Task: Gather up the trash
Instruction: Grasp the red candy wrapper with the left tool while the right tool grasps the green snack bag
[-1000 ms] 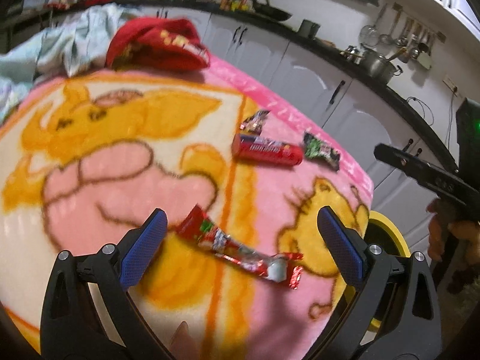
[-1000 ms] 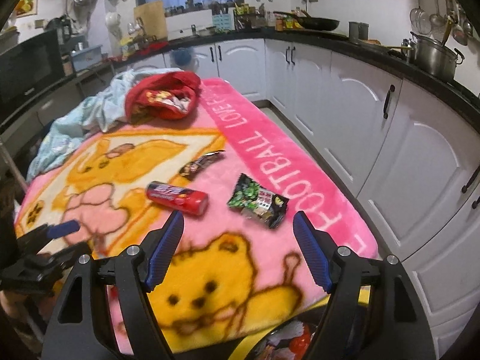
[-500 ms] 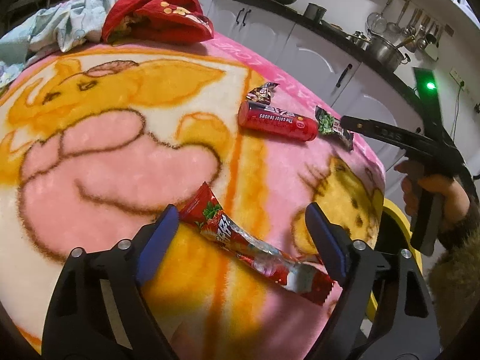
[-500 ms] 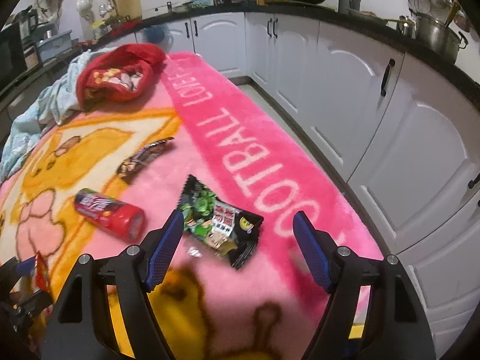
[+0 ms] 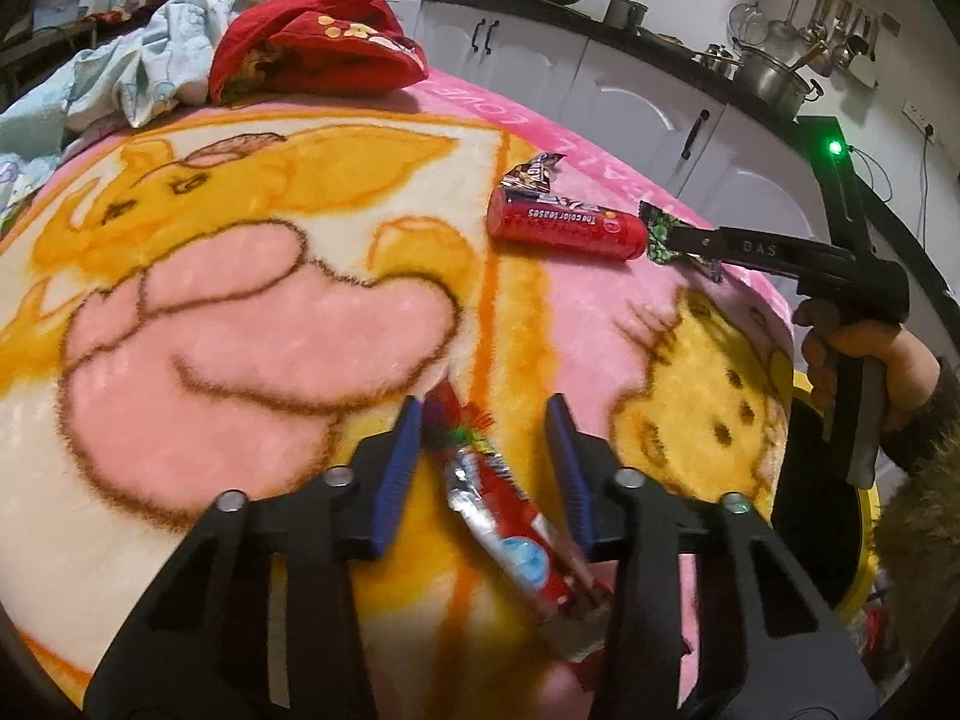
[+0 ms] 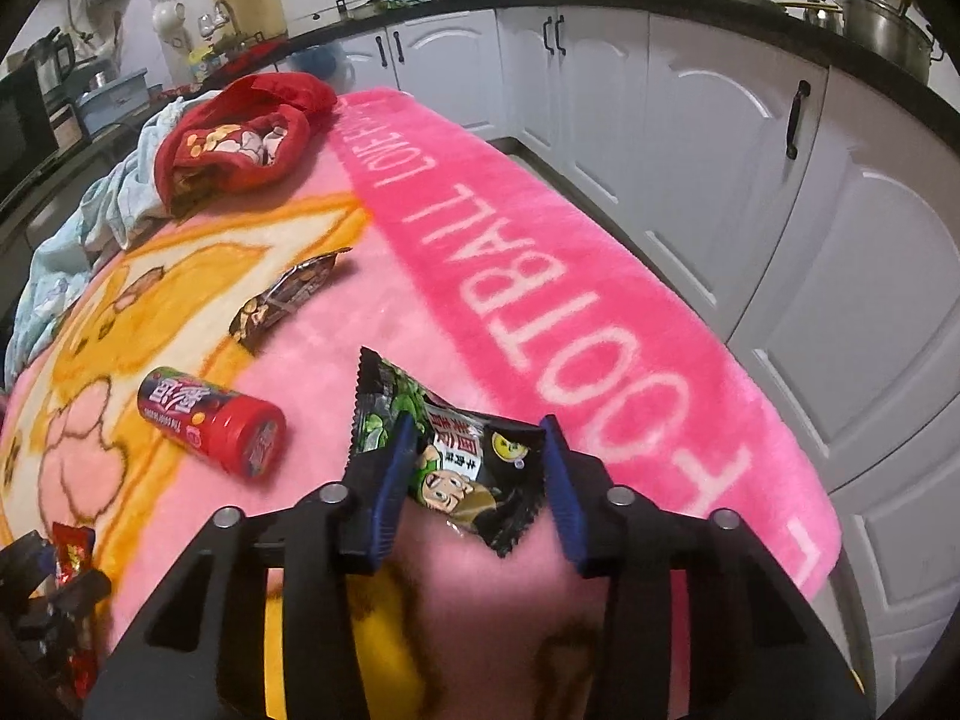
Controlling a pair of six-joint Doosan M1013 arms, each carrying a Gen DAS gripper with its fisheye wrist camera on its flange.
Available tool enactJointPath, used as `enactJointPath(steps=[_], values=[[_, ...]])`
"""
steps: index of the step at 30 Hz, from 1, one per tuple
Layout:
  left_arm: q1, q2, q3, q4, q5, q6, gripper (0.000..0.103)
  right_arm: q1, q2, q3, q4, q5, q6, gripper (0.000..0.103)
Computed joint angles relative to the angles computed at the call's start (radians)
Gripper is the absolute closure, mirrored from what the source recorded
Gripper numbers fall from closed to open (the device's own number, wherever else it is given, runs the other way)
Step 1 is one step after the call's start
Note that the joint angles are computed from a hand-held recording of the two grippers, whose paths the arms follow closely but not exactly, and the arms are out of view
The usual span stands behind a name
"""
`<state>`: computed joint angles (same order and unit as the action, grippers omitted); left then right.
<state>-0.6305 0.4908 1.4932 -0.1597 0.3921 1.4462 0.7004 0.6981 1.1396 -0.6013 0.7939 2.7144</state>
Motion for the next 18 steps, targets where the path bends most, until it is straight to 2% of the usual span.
enactJointPath(steps=[2,5,7,10,18], values=[[0.002,-0.001,0.000,-0.006,0.003,0.001,0.082,0.003,-0.004,0.008,-0.010,0.002,0.017,0.071],[0.004,-0.004,0.006,-0.032,0.000,0.029,0.086,0.007,-0.013,0.023,-0.019,0.001,0.036,0.079],[0.003,-0.006,0.010,-0.036,-0.001,0.040,0.093,0.011,-0.019,0.033,-0.022,0.000,0.041,0.083],[0.005,-0.008,0.014,-0.061,-0.002,0.071,0.098,0.016,-0.027,0.047,-0.032,-0.003,0.056,0.087],[0.009,-0.021,0.031,-0.112,-0.013,0.115,0.099,0.038,-0.051,0.081,-0.083,-0.011,0.116,0.095]])
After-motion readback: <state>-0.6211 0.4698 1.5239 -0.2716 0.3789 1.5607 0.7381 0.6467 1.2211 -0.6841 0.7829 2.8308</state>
